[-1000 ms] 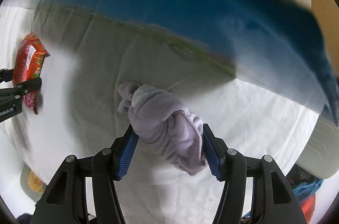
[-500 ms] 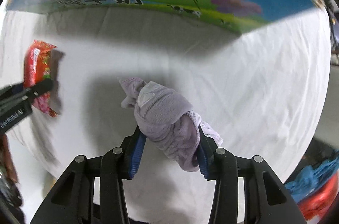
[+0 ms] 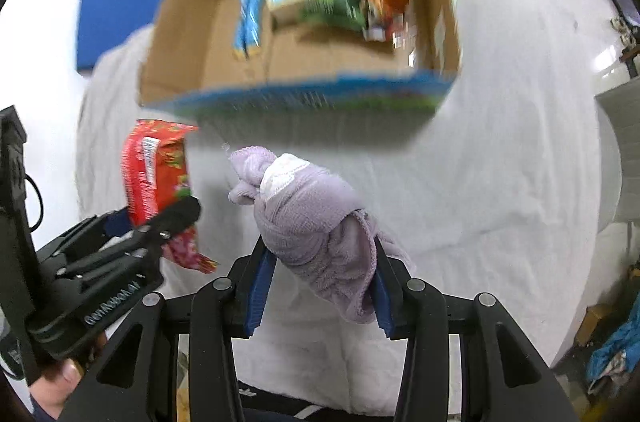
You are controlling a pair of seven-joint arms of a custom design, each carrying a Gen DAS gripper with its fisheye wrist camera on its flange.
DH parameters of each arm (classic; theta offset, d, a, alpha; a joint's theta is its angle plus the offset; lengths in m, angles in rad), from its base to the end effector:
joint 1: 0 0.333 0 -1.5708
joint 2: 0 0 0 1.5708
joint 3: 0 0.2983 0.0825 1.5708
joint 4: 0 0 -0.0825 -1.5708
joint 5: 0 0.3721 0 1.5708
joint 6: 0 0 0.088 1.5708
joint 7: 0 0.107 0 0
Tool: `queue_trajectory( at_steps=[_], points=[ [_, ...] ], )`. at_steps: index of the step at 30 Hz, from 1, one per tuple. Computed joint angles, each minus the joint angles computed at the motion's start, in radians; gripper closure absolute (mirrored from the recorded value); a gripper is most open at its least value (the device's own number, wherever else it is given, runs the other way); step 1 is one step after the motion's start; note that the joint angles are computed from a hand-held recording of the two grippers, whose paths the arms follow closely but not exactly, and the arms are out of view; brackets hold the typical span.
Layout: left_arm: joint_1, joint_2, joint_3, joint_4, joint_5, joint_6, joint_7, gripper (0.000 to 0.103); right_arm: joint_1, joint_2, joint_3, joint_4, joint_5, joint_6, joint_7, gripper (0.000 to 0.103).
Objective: Organize soft objects
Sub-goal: 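Lower the red packet and lilac cloth into the box and release both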
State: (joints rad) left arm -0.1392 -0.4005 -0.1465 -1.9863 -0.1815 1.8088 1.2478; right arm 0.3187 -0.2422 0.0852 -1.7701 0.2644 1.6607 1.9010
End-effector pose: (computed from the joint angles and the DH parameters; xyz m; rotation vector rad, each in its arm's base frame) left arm 0.4184 -0.1509 0.6302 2.2704 -2.1255 0.3929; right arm 0.4277 0.2166 0.6488 -2.1261 1.9898 0.2484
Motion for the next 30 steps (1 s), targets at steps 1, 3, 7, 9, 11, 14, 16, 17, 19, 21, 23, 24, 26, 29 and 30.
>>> queue_trajectory(
  at_steps=[1,3,7,9,11,14,16,17,19,21,23,24,26,29,30],
  points=[
    [-0.001,0.005,0.002,0.018,-0.004,0.003,0.002,0.057,-0.002,0.006,-0.002,0.031,-0.002,-0.002,0.003,0.057],
    [-0.001,0.021,-0.002,0.052,-0.001,0.009,0.002,0.057,-0.003,0.058,0.001,0.148,-0.011,-0.033,0.024,0.057],
    [0.001,0.114,-0.005,0.155,0.006,0.034,0.019,0.057,0.002,0.093,0.013,0.239,-0.03,-0.03,0.064,0.057],
    [0.004,0.173,-0.008,0.222,0.017,0.035,0.026,0.057,0.006,0.137,0.017,0.284,-0.036,-0.012,0.083,0.057],
    [0.008,0.235,-0.006,0.285,0.02,0.034,0.036,0.057,0.005,0.189,0.014,0.337,-0.044,-0.007,0.089,0.057],
    [0.019,0.333,-0.004,0.369,0.019,0.02,0.036,0.057,0.001,0.264,0.006,0.375,-0.03,0.015,0.097,0.057],
    [0.033,0.4,0.004,0.427,-0.01,-0.007,0.034,0.057,-0.002,0.314,0.003,0.409,-0.03,0.004,0.108,0.057],
    [0.041,0.43,0.006,0.452,-0.021,-0.019,0.029,0.057,-0.005,0.338,0.001,0.419,-0.022,0.009,0.114,0.057],
    [0.054,0.477,0.007,0.493,-0.036,-0.045,0.023,0.057,-0.009,0.387,-0.001,0.446,-0.012,0.007,0.122,0.057],
    [0.065,0.52,0.006,0.523,-0.045,-0.061,0.022,0.057,-0.009,0.43,0.0,0.468,-0.01,0.009,0.131,0.057],
    [0.072,0.549,0.003,0.554,-0.041,-0.091,0.023,0.057,-0.008,0.473,0.001,0.495,-0.014,0.005,0.136,0.057],
    [0.076,0.568,0.002,0.566,-0.048,-0.101,0.027,0.057,-0.008,0.486,0.002,0.501,-0.013,0.009,0.136,0.057],
    [0.078,0.6,-0.002,0.589,-0.04,-0.126,0.024,0.057,-0.007,0.527,0.004,0.534,-0.014,-0.001,0.129,0.057],
    [0.086,0.643,-0.008,0.612,-0.063,-0.158,0.024,0.057,0.002,0.593,0.006,0.594,-0.035,-0.016,0.123,0.056],
    [0.089,0.654,-0.01,0.618,-0.07,-0.167,0.023,0.056,0.001,0.616,0.008,0.618,-0.032,-0.031,0.117,0.056]
  ],
)
